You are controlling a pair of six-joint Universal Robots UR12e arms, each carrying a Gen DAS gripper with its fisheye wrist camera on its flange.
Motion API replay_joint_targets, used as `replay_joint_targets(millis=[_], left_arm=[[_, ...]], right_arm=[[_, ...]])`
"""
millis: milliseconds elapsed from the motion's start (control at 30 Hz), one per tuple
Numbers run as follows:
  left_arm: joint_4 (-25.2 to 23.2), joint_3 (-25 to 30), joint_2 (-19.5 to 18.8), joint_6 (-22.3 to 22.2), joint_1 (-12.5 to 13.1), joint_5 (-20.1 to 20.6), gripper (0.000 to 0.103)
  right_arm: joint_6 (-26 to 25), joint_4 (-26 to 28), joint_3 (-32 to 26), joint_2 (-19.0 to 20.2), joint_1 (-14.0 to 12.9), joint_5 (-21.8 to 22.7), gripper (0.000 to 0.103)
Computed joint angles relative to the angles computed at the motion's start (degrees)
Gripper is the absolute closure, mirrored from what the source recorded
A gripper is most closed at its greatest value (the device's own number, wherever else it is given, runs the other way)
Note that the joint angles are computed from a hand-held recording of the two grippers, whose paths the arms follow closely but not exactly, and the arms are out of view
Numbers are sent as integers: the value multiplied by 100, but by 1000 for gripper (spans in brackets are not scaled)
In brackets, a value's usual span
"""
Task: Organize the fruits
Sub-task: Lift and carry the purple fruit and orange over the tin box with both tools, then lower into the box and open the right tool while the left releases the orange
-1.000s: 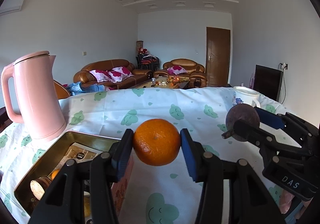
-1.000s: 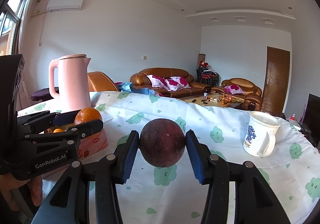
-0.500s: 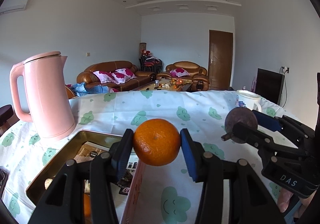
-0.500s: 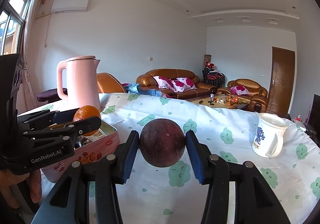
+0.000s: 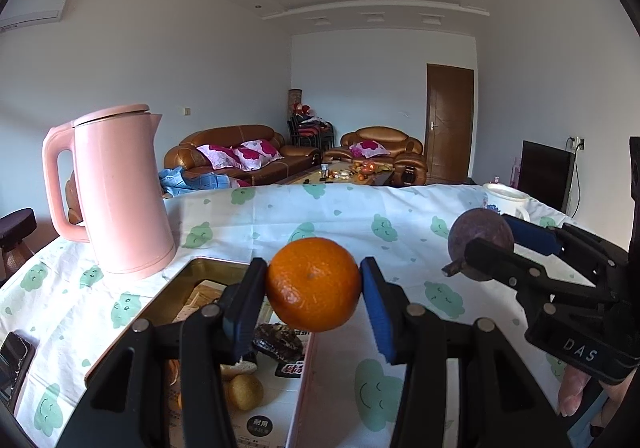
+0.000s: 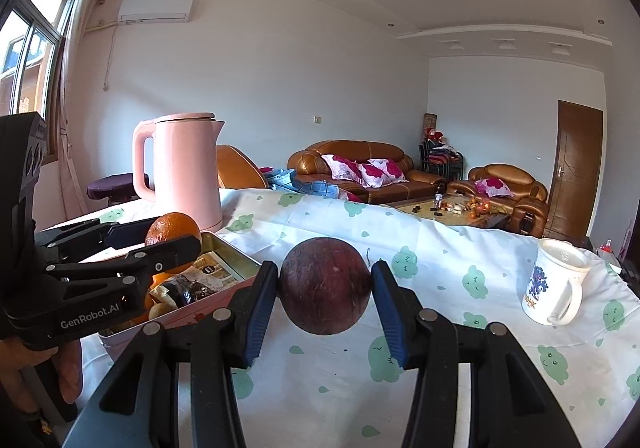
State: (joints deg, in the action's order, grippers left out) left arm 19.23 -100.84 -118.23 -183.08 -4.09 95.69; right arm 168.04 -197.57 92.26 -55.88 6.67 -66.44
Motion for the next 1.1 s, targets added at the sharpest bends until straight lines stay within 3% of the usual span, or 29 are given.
replay_joint_targets(millis=[600,667,700,767,967,1033,1100], left_arm=[[0,-260,221,-140,183,212,53],[-3,-292,243,-152,203,240,53],[-6,-304,251,-159,212,261,53],[-3,-327,262,-179,234,277,53],[-53,-393,287,-317,315,230,53],[-63,-399,285,-361,331,204,53],[-75,-392,274,-357,340,185,53]], right_arm=[[-247,143,-104,2,197,227,53],[-285,157,-125,9,225,249,59],[-311,147,-137,14,241,250,67],[-338,138,-165,24,271,261,67],[-499,745,-261,60,318,71,67],[-566,909,-310,86,312,-170,67],[-309,1158,-466,135,245,-195,63]])
